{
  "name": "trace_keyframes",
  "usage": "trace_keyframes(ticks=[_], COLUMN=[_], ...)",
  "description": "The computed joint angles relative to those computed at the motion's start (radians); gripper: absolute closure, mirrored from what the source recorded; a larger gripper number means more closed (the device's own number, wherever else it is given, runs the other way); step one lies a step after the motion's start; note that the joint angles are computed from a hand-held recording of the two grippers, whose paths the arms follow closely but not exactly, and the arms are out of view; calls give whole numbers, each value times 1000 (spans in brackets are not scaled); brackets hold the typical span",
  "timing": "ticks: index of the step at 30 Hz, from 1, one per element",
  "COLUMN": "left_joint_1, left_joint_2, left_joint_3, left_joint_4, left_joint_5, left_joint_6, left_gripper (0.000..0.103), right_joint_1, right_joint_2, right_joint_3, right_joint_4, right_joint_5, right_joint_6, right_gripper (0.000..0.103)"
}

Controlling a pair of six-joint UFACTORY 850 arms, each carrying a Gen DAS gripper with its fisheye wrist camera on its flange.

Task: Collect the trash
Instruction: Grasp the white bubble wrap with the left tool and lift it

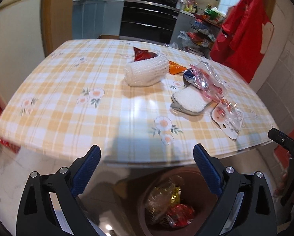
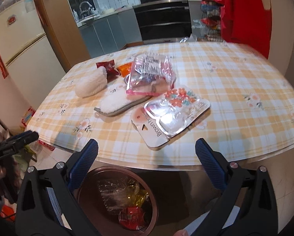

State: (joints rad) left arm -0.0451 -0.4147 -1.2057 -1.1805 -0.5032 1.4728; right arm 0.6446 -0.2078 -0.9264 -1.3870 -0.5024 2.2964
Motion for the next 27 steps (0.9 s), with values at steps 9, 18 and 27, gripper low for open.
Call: trace_keyframes(ticks=[9,18,27], left_joint_1=[-64,-122,-146], left_joint_2=[-219,-521,-676], left_joint_3=[-328,-762,-974], left_joint_4=[111,358,537], left_joint_5=[-18,-103,-167], left_joint_6=[-12,-232,-389], left_gripper=[10,10,45], right_joint_1=[-70,-138,-196], right_joint_2=[-59,-135,-371], right_joint_3=[-37,-130,-456], right_joint_4=[157,197,384], right_joint_5=[24,25,-8], right_joint_6=[-179,-347,-776], right_gripper=[6,6,6])
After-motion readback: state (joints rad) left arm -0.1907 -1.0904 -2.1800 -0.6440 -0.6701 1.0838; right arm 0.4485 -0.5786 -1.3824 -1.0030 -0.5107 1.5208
